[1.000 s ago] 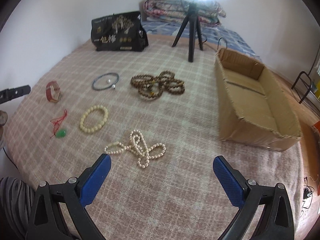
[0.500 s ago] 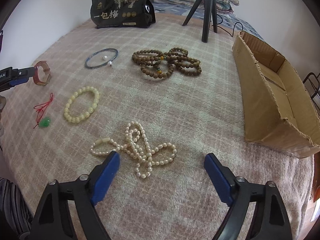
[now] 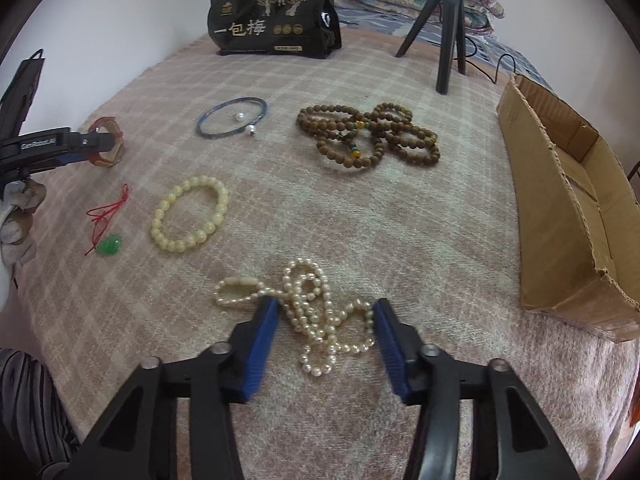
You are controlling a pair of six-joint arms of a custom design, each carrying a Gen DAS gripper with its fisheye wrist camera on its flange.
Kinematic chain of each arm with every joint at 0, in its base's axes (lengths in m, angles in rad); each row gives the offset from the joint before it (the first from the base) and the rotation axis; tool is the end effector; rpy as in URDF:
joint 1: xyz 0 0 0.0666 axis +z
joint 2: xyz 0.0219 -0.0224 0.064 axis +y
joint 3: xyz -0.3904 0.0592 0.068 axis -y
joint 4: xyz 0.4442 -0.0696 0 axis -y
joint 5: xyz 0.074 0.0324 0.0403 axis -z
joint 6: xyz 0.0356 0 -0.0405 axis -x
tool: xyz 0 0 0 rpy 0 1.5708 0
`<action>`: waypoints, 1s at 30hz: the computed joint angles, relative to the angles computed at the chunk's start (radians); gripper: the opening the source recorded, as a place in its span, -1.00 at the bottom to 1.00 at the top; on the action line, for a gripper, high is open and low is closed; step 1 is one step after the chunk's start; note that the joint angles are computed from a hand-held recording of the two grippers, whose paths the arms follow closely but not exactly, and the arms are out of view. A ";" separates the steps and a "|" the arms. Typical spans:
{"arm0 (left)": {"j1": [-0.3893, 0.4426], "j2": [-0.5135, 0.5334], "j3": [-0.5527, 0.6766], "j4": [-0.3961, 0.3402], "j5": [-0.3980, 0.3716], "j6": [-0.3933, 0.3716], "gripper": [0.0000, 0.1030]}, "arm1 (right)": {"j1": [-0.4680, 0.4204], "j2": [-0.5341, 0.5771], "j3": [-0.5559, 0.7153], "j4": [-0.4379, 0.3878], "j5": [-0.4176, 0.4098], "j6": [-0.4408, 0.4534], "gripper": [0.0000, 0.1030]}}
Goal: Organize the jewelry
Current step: 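Close left tool on red-strap watch while right tool grasps pearl necklace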
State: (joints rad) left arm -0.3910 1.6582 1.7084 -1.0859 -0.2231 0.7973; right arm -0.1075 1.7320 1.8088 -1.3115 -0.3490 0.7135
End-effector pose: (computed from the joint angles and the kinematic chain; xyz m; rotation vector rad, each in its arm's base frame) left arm 0.5785 -0.2304 0.4422 -0.5964 2.5038 -0.1560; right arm 0.6274 -0.0559 0.4376 -0.8782 2.5399 0.2524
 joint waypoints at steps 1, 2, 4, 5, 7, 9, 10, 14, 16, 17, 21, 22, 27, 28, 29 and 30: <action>-0.001 0.001 0.000 0.001 -0.002 -0.001 0.22 | 0.001 -0.003 -0.003 -0.001 -0.002 0.003 -0.30; -0.001 0.003 0.002 -0.001 -0.002 -0.003 0.18 | 0.002 -0.005 -0.007 0.000 -0.001 0.007 -0.36; -0.001 0.006 0.006 -0.006 -0.004 -0.004 0.11 | 0.006 -0.012 -0.016 0.007 0.005 0.013 -0.41; 0.000 0.007 0.007 -0.007 -0.005 -0.004 0.04 | 0.007 -0.014 -0.018 0.007 0.004 0.015 -0.44; 0.002 0.008 0.007 -0.010 -0.007 0.000 0.02 | 0.008 -0.016 -0.019 0.007 0.002 0.014 -0.56; 0.004 0.007 0.005 -0.015 -0.011 0.003 -0.02 | 0.009 -0.017 -0.020 0.005 0.001 0.012 -0.64; 0.005 0.006 0.005 -0.017 -0.012 0.004 -0.10 | 0.009 -0.017 -0.020 0.005 0.002 0.011 -0.67; 0.008 -0.005 -0.006 -0.004 -0.018 0.011 -0.37 | 0.006 -0.017 -0.017 -0.004 -0.004 0.005 -0.80; 0.008 -0.003 -0.002 -0.011 -0.024 0.003 -0.61 | 0.005 -0.016 -0.015 -0.009 -0.006 0.003 -0.80; 0.007 -0.004 -0.002 -0.010 -0.025 0.000 -0.69 | 0.005 -0.016 -0.014 -0.011 -0.007 0.000 -0.81; 0.002 -0.018 -0.011 -0.004 -0.040 -0.008 -0.69 | -0.001 -0.021 -0.014 -0.021 -0.025 -0.007 -0.87; 0.001 -0.023 -0.014 -0.003 -0.045 -0.011 -0.69 | -0.001 -0.024 -0.015 -0.022 -0.029 -0.008 -0.87; -0.010 -0.040 -0.016 -0.009 -0.074 -0.023 -0.69 | -0.006 -0.038 -0.021 -0.022 -0.044 -0.018 -0.88; -0.012 -0.044 -0.015 -0.010 -0.079 -0.026 -0.69 | -0.008 -0.041 -0.021 -0.023 -0.047 -0.019 -0.88; -0.014 -0.047 -0.014 -0.011 -0.083 -0.028 -0.69 | -0.009 -0.045 -0.020 -0.023 -0.050 -0.021 -0.88; -0.017 -0.050 -0.013 -0.011 -0.090 -0.032 -0.69 | -0.010 -0.047 -0.017 -0.024 -0.053 -0.022 -0.88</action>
State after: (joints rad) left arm -0.4077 1.6078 1.6956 -1.0974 -0.3128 0.7653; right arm -0.1180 1.6853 1.7916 -1.3356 -0.4019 0.6916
